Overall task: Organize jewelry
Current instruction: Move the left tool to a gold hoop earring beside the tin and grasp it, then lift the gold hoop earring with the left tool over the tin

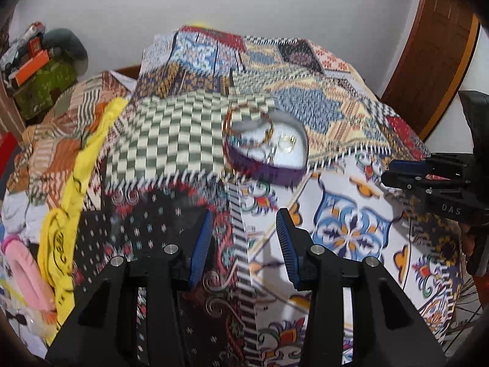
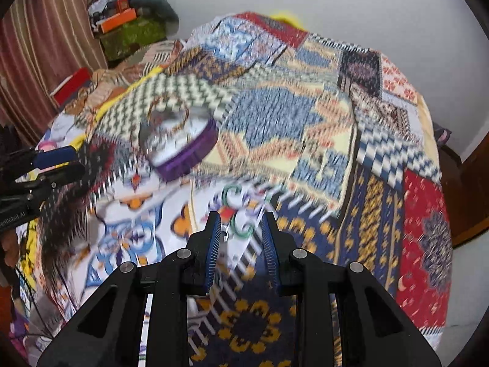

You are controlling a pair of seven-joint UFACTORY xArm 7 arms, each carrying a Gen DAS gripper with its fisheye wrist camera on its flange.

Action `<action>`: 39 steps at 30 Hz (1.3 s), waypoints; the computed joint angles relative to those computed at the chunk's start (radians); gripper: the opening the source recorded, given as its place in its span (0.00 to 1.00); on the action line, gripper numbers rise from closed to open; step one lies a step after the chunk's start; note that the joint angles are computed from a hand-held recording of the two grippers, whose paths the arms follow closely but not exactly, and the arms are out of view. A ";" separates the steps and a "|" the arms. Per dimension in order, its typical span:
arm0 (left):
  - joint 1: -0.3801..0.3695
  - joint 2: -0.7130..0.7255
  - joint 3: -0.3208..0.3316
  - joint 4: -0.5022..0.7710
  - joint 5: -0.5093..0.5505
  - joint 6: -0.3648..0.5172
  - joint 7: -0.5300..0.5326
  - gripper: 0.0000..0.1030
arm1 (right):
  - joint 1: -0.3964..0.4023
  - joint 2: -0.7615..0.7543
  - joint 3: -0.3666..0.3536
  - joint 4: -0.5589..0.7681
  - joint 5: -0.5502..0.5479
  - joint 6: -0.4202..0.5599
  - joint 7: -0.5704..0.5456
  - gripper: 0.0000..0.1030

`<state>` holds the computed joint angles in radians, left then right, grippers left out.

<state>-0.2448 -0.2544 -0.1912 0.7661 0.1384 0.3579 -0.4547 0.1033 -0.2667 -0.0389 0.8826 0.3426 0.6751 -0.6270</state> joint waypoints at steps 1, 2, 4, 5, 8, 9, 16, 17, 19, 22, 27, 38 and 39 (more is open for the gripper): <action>-0.006 -0.002 0.004 -0.009 -0.012 0.000 0.004 0.41 | 0.002 -0.004 -0.001 -0.008 0.002 0.002 -0.009 0.24; -0.013 -0.003 0.008 -0.017 -0.026 0.000 0.009 0.41 | 0.006 -0.009 -0.001 -0.016 0.005 -0.001 -0.020 0.24; -0.016 -0.005 0.008 -0.029 -0.034 -0.003 0.010 0.41 | 0.010 -0.011 0.000 -0.022 0.007 -0.004 -0.032 0.24; -0.016 -0.005 0.005 -0.033 -0.032 -0.004 0.007 0.41 | 0.012 -0.012 0.001 -0.025 0.006 -0.006 -0.038 0.24; -0.014 -0.001 0.003 -0.042 -0.030 -0.016 0.004 0.41 | 0.015 -0.005 0.002 -0.023 0.004 -0.003 -0.047 0.15; -0.013 0.002 0.004 -0.041 -0.031 -0.019 0.003 0.41 | 0.014 -0.004 0.006 -0.025 -0.001 -0.005 -0.043 0.13; -0.022 0.052 0.028 -0.024 -0.070 -0.041 0.035 0.41 | 0.013 -0.013 0.019 -0.044 -0.030 -0.031 -0.022 0.08; -0.024 0.064 0.034 -0.017 -0.080 -0.044 0.048 0.41 | 0.013 -0.016 0.020 -0.046 -0.035 -0.035 -0.017 0.08; -0.037 0.089 0.054 -0.002 -0.127 -0.050 0.094 0.41 | 0.016 -0.015 0.015 -0.040 -0.031 -0.035 -0.014 0.08; -0.039 0.133 0.070 0.030 -0.179 -0.057 0.147 0.41 | 0.023 -0.007 0.003 -0.020 -0.001 -0.032 -0.020 0.08; -0.019 0.196 0.069 0.084 -0.180 -0.073 0.172 0.39 | 0.031 0.019 -0.001 0.019 0.044 -0.052 -0.024 0.08; -0.026 0.323 0.092 0.185 0.107 -0.100 0.006 0.31 | 0.026 0.077 0.004 0.073 0.145 -0.048 -0.058 0.08; -0.030 0.331 0.096 0.194 0.141 -0.097 -0.013 0.30 | 0.024 0.079 0.004 0.075 0.148 -0.044 -0.060 0.08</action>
<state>-0.2751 0.0766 -0.0954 0.9600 0.2794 0.2607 -0.4678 0.1271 -0.1879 -0.0349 0.9580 0.4903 0.6309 -0.6870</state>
